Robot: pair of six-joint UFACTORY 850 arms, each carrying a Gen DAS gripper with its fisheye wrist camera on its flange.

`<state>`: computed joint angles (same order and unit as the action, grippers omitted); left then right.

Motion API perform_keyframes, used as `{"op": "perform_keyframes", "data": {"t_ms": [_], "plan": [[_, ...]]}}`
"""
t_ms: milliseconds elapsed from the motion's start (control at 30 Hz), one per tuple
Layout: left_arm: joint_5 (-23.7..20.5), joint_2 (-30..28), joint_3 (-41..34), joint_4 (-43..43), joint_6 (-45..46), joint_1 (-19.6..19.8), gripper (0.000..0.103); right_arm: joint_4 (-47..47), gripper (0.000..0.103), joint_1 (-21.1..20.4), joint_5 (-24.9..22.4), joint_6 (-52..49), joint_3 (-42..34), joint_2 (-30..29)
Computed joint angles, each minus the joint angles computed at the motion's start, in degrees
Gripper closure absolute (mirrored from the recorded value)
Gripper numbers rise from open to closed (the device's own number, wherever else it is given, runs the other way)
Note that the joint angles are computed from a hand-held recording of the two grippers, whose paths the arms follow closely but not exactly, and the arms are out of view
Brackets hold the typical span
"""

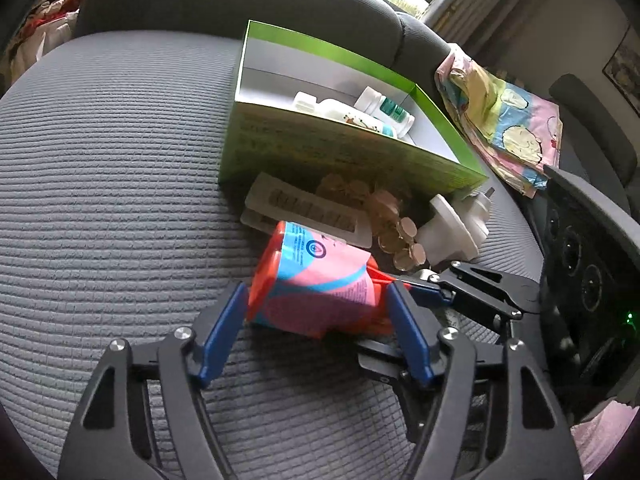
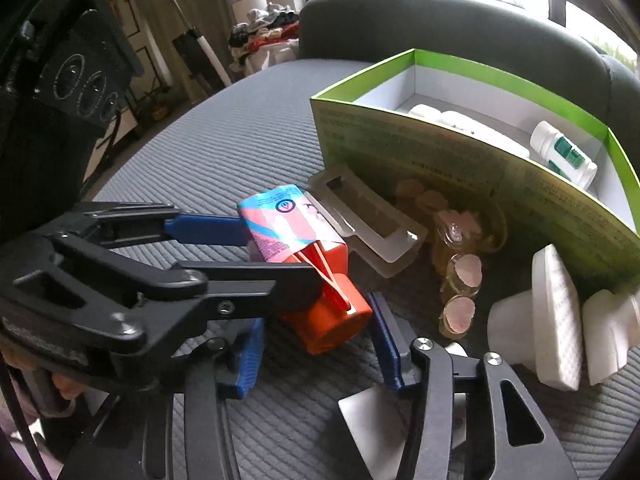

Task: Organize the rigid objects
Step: 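Carry the pink-and-red container into the green box and open the left tool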

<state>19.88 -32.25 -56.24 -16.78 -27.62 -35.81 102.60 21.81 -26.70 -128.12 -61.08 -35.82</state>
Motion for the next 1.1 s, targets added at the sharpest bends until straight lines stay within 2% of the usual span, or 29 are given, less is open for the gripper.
{"op": "perform_keyframes", "data": {"t_ms": [167, 567, 767, 967, 1100], "plan": [[0.0, 0.4, 0.3, -1.6, 2.4, -0.3, 0.033, -0.7, 0.053, -0.6, -1.1, 1.1, 0.0, 0.1], [0.3, 2.6, -0.7, -13.5, 16.6, -2.9, 0.034, 1.5, 0.053, -2.9, -4.8, -2.2, 4.0, 4.3], [0.4, 2.5, -3.1, -14.9, 20.0, -3.3, 0.034, 4.4, 0.053, -4.2, -5.2, -4.6, 5.9, 7.6], [-1.9, 1.3, -7.4, -21.1, 28.9, -3.4, 0.033, 5.6, 0.053, -5.4, -6.2, -5.6, 6.0, 8.6], [-3.0, 0.3, -10.3, -26.1, 35.6, -3.4, 0.033, 5.2, 0.053, -7.6, -8.6, -4.5, 5.2, 8.6]]}}
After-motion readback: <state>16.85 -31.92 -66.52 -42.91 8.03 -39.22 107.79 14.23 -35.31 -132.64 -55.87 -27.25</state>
